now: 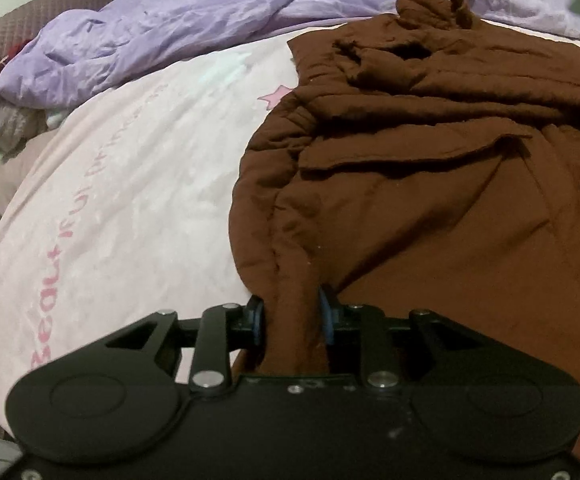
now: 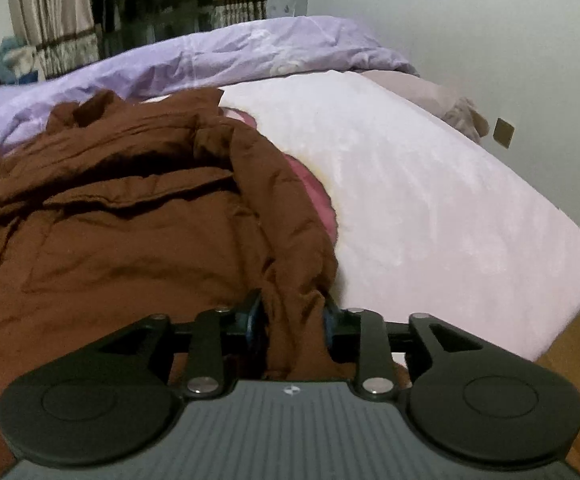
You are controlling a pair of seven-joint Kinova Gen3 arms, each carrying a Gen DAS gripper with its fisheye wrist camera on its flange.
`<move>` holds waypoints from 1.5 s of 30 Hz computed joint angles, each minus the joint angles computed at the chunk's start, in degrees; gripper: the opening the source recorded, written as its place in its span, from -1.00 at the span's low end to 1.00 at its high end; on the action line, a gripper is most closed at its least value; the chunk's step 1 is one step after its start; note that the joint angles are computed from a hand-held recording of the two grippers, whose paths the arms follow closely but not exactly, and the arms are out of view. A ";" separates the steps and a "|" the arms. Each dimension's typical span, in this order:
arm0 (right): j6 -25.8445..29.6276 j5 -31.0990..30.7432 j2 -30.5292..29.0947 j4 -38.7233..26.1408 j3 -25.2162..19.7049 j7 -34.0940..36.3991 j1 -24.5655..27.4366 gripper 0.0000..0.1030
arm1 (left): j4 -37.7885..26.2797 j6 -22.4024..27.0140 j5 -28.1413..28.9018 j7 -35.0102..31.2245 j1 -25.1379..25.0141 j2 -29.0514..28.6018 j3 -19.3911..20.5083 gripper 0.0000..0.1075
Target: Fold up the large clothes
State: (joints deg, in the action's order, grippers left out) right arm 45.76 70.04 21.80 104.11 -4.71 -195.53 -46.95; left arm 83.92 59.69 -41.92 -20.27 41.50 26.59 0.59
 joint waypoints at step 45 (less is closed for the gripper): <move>-2.07 17.43 -0.51 -9.02 -1.76 -6.88 4.51 -0.66 | -6.27 -11.44 -11.68 1.30 -6.07 -2.39 -2.43 -0.70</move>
State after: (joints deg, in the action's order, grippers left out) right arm 43.69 87.47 21.29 95.09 -6.47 -202.41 -42.44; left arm 77.65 48.25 -53.60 -18.96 35.43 24.20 -1.84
